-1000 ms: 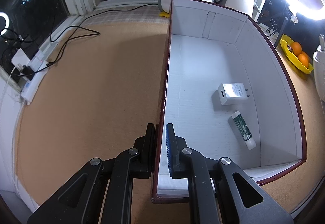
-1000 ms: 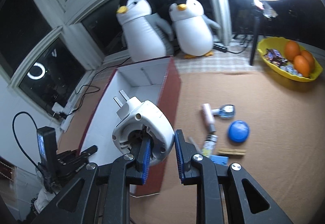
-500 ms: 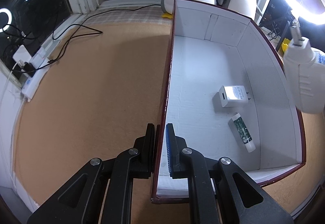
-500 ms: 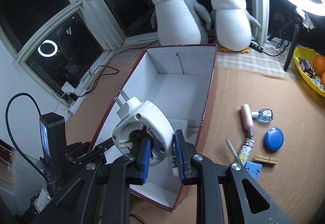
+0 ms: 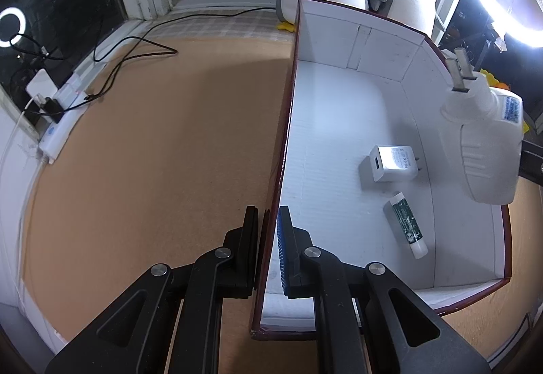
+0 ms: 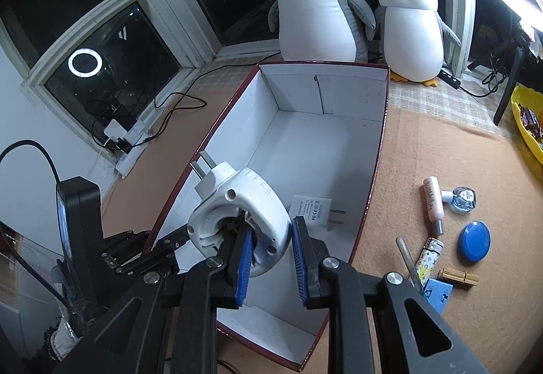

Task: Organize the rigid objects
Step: 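Carry the white plug adapter into the box and release it with the right tool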

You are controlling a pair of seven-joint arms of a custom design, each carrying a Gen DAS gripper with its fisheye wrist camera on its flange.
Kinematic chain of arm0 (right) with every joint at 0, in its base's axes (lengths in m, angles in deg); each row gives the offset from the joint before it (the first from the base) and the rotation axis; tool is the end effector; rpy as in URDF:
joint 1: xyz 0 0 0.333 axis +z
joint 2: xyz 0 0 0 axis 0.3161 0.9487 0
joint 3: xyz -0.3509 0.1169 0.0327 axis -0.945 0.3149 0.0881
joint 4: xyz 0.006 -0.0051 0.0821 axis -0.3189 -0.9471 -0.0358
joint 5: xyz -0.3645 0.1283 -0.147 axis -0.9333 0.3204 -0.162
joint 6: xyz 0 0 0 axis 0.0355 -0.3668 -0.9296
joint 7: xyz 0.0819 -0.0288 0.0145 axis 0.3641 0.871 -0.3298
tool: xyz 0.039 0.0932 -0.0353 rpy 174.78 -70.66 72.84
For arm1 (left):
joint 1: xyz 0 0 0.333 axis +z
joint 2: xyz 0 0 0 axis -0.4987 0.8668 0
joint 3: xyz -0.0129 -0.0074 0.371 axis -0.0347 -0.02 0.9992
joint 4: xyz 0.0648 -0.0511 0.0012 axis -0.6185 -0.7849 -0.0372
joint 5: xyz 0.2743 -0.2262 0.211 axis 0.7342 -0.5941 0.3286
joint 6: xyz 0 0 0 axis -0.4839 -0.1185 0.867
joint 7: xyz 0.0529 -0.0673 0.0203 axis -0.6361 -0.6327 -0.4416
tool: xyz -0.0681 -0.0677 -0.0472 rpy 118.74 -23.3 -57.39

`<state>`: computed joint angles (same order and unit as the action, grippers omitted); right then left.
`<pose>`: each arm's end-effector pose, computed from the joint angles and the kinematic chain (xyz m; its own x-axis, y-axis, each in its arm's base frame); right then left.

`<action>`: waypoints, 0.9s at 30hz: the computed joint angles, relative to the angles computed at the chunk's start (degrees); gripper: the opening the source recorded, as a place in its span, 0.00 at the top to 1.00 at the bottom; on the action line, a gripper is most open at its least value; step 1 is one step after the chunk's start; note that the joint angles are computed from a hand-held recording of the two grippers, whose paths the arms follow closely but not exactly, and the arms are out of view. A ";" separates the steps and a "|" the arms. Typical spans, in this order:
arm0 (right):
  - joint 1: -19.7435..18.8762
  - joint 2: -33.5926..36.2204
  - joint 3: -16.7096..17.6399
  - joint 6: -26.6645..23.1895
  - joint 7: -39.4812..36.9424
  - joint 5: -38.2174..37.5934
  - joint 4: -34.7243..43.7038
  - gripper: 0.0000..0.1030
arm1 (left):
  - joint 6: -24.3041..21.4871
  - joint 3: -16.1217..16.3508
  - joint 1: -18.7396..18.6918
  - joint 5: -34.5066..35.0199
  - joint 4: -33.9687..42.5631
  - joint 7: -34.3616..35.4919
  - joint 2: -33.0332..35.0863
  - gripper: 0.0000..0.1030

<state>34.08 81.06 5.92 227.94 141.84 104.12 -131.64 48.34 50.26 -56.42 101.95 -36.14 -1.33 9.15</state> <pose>0.5520 0.2000 0.5651 0.5187 -0.7949 -0.3148 -0.7943 -0.3117 -0.5215 0.4741 -0.4243 0.5161 0.3253 -0.9453 0.0253 -0.8268 -0.2973 -0.4776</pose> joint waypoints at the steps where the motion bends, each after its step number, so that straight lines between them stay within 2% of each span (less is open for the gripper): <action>1: 0.07 0.25 0.05 -0.07 -0.17 -0.08 0.18 0.81 | -0.06 0.01 -0.02 0.01 0.02 -0.18 0.00 0.91; 10: 0.60 1.89 0.34 -1.54 -0.74 -1.03 1.85 0.80 | -0.41 0.03 -0.06 0.10 -0.07 -1.38 -0.05 0.91; 12: 0.57 2.45 0.19 -3.70 -1.92 -0.11 2.74 0.78 | -0.51 0.03 -0.05 0.03 -0.01 -1.41 -0.03 0.91; 15: 0.65 2.24 0.32 -3.18 -1.96 0.03 2.49 0.65 | -0.70 0.01 -0.06 0.00 0.10 -1.45 0.02 0.91; 23: 0.33 1.66 0.03 -2.80 -2.21 0.94 2.27 0.63 | -0.65 0.01 -0.03 -0.02 -0.09 -1.24 -0.02 0.91; 27: 0.03 1.54 -0.25 -4.00 -2.35 2.23 2.36 0.58 | -0.75 -0.02 -0.05 -0.04 -0.01 -1.05 0.00 0.91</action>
<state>34.11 82.60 5.67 223.94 139.49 106.36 -129.27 47.59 50.24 -56.47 101.91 -36.15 -2.39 9.16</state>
